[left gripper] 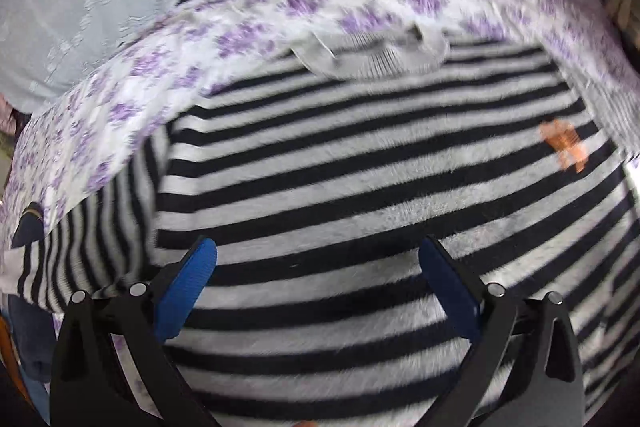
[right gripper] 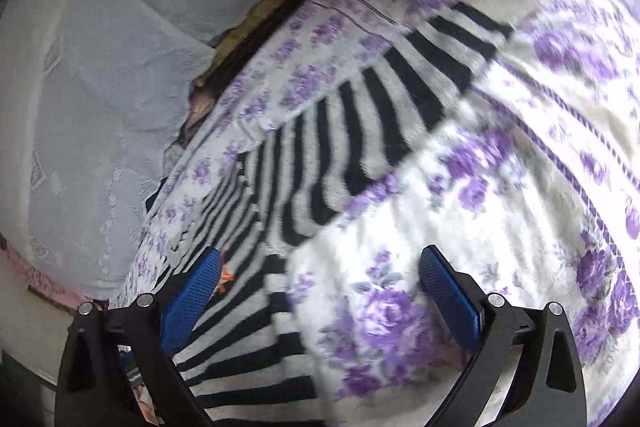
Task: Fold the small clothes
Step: 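Reach the right tool to the sleeve's grey cuff and close on it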
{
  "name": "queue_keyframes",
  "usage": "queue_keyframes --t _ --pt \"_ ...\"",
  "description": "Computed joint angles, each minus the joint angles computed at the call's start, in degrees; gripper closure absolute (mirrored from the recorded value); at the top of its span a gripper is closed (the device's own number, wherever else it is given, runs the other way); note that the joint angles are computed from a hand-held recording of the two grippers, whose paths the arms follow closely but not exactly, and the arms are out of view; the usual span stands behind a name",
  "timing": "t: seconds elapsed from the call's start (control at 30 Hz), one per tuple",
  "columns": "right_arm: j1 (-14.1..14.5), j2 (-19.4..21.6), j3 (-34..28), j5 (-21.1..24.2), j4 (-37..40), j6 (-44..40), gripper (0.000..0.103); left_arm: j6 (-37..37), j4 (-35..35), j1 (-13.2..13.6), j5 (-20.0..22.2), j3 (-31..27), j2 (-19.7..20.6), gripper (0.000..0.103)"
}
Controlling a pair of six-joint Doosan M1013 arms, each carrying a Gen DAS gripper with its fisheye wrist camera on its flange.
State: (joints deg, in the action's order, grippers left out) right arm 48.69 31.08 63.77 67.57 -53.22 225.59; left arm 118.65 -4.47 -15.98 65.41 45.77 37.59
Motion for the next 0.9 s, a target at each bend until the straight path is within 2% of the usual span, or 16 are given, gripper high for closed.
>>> queue_keyframes --t 0.03,0.13,0.23,0.3,0.33,0.37,0.47,0.53,0.63,0.67,0.8,0.9 --pt "0.01 -0.48 1.44 -1.42 -1.02 1.44 0.004 -0.14 0.61 -0.21 -0.42 0.6 0.03 0.004" --pt "0.25 0.05 0.61 0.0 -1.27 0.01 0.003 -0.98 -1.81 0.34 -2.99 2.46 -0.42 0.004" --pt "0.34 1.84 -3.09 2.79 0.86 -4.31 0.003 -1.22 -4.98 1.19 -0.12 0.4 0.84 0.004" --pt "0.39 1.66 -2.88 -0.82 -0.38 -3.37 0.003 -0.85 -7.51 1.75 -0.25 0.41 1.08 0.004" --pt "0.49 1.19 -1.85 -4.06 -2.7 -1.56 0.003 -0.52 -8.04 1.83 -1.08 1.13 0.79 0.004" --pt "0.53 1.19 -1.91 -5.16 -3.76 -1.51 0.003 -0.19 -8.25 1.82 -2.09 2.06 0.34 0.004" --pt "0.55 1.62 -3.2 -0.88 -4.46 -3.92 0.003 0.33 -7.73 1.59 -4.37 4.03 -0.72 0.004" --pt "0.48 -0.03 0.39 0.76 -7.11 3.89 0.003 0.61 -8.13 1.65 -4.68 4.31 -0.85 0.004" --pt "0.88 -3.86 9.4 0.59 -16.32 25.28 0.004 1.39 -9.62 2.01 -5.07 4.78 -1.02 0.004" --pt "0.99 -4.82 11.45 0.92 -19.01 29.78 0.004 1.46 -9.78 2.04 -5.15 4.9 -1.08 0.004" --pt "0.42 -6.96 13.95 3.38 -18.34 30.12 0.005 1.51 -9.91 2.01 -5.79 5.44 -1.34 0.004" --pt "-0.51 -8.31 16.95 1.77 -19.36 35.54 0.007 1.52 -9.83 1.98 -5.83 5.5 -1.39 0.004"
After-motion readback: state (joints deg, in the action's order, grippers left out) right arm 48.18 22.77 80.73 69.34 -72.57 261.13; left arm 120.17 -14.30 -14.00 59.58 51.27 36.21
